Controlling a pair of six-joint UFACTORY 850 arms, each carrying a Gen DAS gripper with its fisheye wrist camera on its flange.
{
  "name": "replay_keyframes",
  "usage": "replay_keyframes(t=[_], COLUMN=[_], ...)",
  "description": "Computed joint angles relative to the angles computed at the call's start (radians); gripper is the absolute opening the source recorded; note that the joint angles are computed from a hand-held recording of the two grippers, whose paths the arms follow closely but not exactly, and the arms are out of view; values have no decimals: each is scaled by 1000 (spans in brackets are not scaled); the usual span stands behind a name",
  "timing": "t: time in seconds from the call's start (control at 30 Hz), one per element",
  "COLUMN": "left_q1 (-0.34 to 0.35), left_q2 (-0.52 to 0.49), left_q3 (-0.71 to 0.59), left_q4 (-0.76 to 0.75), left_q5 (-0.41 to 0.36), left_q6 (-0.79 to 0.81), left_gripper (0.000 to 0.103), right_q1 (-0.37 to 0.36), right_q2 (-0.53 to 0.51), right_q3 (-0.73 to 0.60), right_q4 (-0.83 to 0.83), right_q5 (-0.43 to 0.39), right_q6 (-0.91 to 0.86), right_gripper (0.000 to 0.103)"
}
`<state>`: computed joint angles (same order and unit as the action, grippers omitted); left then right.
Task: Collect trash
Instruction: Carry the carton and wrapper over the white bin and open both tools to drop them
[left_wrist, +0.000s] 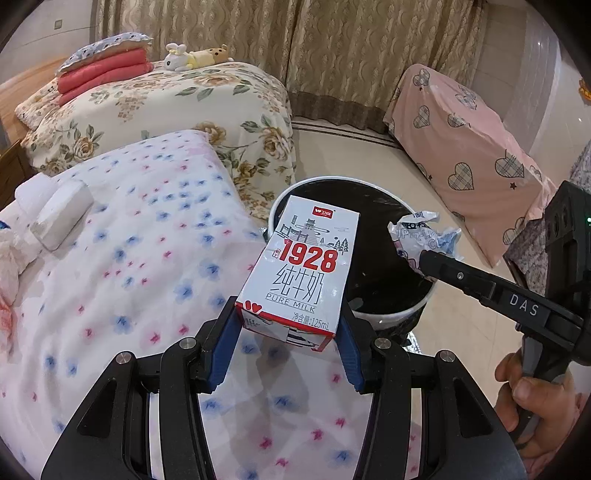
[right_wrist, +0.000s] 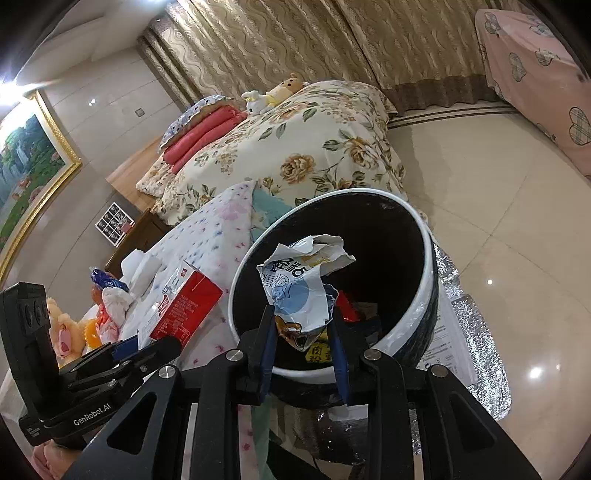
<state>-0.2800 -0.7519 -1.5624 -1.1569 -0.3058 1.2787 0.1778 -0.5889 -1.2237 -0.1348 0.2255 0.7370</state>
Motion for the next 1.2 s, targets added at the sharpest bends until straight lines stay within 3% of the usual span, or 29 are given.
replay_keyframes(t=[0.93, 1.03, 1.1, 1.2], left_q1=[-45, -45, -41, -32], left_q2=[-95, -97, -95, -82], left_q3=[-159, -161, -155, -132], left_q4=[310, 321, 298, 239], left_q5=[-21, -27, -32, -30], left_q6=[-321, -337, -324, -280], left_gripper=[49, 50, 57, 59], right_q1=[-45, -48, -48, -45], right_q2=[-52, -56, -53, -45], right_q3=[-86, -93, -88, -77], right_q4=[-154, -180, -144, -85], right_q5=[-76, -84, -79, -69], right_q6=[120, 152, 119, 68], right_gripper=[31, 44, 49, 59])
